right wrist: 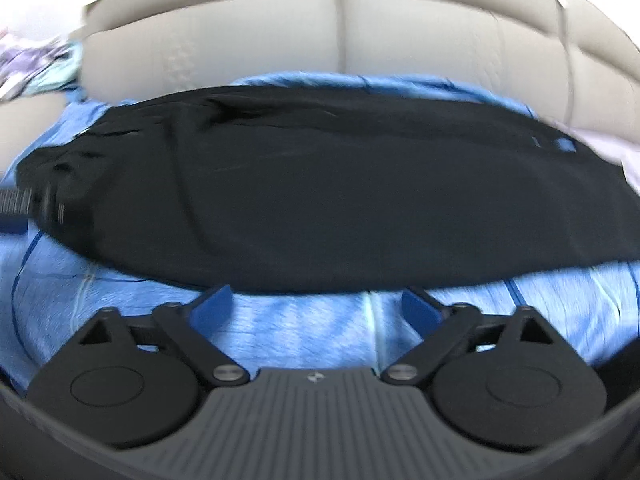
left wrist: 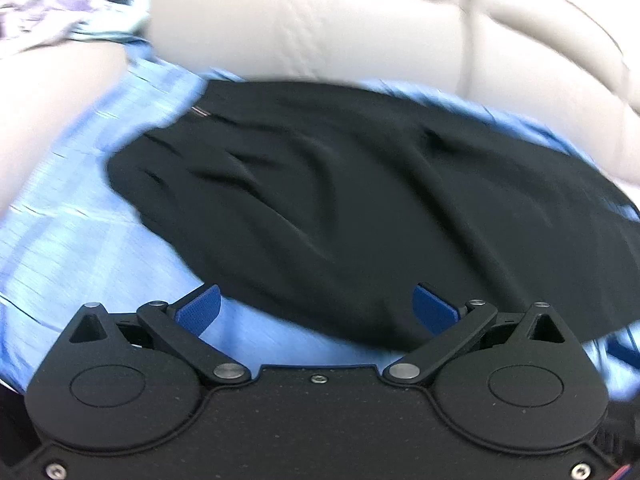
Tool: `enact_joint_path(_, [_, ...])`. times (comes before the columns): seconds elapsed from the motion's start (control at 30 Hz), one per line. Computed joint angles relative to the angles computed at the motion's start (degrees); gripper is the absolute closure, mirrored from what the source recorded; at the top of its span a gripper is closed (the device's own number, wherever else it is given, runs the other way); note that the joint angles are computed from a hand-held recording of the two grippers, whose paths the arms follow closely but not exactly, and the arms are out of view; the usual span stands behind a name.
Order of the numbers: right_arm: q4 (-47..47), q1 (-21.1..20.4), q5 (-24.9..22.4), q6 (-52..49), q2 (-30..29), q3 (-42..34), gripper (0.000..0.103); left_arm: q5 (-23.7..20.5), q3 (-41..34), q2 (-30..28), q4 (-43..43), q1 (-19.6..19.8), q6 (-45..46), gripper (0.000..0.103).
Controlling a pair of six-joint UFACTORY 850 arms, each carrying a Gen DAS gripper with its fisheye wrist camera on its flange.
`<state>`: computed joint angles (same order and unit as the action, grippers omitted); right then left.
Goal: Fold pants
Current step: 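Grasp one end of the black trousers with the left tool while the right tool grasps beside it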
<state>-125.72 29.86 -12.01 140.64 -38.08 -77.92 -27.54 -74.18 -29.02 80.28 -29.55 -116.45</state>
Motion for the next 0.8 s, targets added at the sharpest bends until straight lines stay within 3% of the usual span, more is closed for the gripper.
enact_joint_path(0.13, [-18.34,1.08,-0.09,14.57,-0.65,-0.46,0.018,0.82,0.72,1.22,0.22,4.72,-2.87,0.005])
enact_joint_path(0.23, [-16.95,2.97,-3.32,9.95,-1.21,-0.83,0.019,3.27,0.66,1.08,0.30,8.38,-2.82,0.025])
enact_joint_path(0.27, [-13.20,3.80,-5.34,4.75,-1.53,-1.10,0.019,3.83,0.56,0.95,-0.41,9.52,-2.25,0.026])
enact_joint_path(0.4, [-10.87,5.77,-8.33,-5.89,-3.02,-2.70,0.019,6.93,0.11,-0.31,-0.49,12.97,-4.97,0.026])
enact_joint_path(0.5, [-18.33,6.35,-7.03,-1.06,-3.56,-3.38,0.020,8.59,-0.54,-1.67,2.32,14.48,-10.18,0.026])
enact_joint_path(0.57, [-22.53,6.48,-6.07,1.19,-4.44,-4.70,0.022,6.71,-1.29,-2.84,6.75,14.19,-14.35,0.024])
enact_joint_path(0.7, [-28.85,6.75,-3.53,4.79,-8.45,-10.57,0.039,3.49,-3.66,-5.24,7.08,13.65,-14.80,0.023])
enact_joint_path(0.77, [-32.55,6.79,-2.97,8.03,-10.45,-13.45,0.045,1.29,-4.71,-6.25,7.05,13.32,-14.98,0.035])
enact_joint_path(0.8, [-33.69,6.86,-3.04,8.39,-11.23,-14.59,0.049,-0.41,-5.49,-6.81,5.33,13.01,-13.31,0.055])
